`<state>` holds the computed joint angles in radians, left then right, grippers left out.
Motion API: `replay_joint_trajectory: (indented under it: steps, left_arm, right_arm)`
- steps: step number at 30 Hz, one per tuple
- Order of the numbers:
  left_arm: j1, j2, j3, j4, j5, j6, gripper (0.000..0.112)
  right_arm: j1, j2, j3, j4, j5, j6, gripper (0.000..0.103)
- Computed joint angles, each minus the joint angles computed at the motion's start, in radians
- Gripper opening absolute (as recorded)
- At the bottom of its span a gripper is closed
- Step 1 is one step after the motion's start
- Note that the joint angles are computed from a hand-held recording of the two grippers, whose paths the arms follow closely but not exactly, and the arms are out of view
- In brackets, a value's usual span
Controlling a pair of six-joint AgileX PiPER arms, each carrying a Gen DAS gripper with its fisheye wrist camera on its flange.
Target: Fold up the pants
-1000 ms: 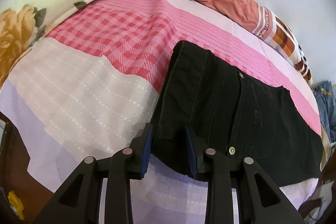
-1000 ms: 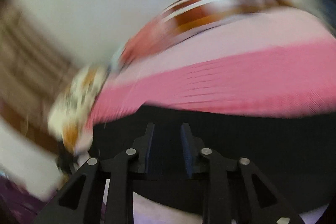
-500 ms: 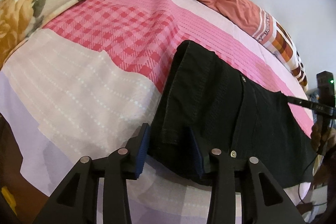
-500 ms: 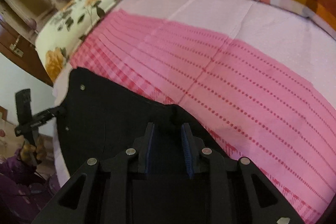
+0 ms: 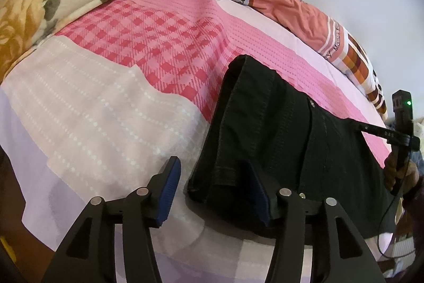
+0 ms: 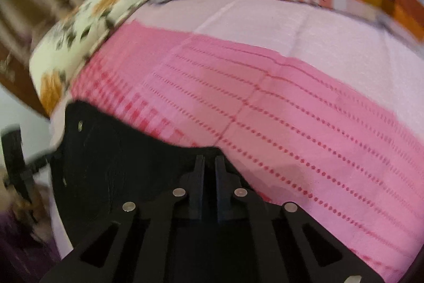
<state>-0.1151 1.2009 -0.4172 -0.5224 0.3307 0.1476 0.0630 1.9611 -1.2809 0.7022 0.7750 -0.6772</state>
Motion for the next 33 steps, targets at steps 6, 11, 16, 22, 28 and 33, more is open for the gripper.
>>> replay_joint_trajectory:
  steps: [6,11,16,22,28,33]
  left_arm:
    - [0.001,0.000,0.019,-0.026,-0.027,0.020,0.062]
    - [-0.001,0.003,0.002,0.021,-0.008,-0.033,0.063]
    - [-0.002,-0.010,-0.007,0.071,0.013,-0.080,0.063]
    - [0.025,-0.066,-0.034,0.251,0.033,-0.263,0.063]
    - [0.067,-0.125,-0.073,0.268,0.120,-0.246,0.063]
    - [0.124,-0.161,-0.094,0.205,0.305,-0.180,0.063]
  right_arm:
    - [-0.072,0.029,0.066,0.235,0.004,-0.167,0.004]
    - [-0.089,0.021,0.123,0.364,-0.009,-0.272,0.009]
    - [-0.159,0.012,0.162,0.511,0.055,-0.316,0.022]
    - [-0.266,-0.146,0.301,0.645,0.086,-0.370,0.029]
    - [-0.434,-0.409,0.544,0.648,0.208,-0.408,0.052]
    - [-0.635,-0.588,0.733,0.558,0.351,-0.401,0.055]
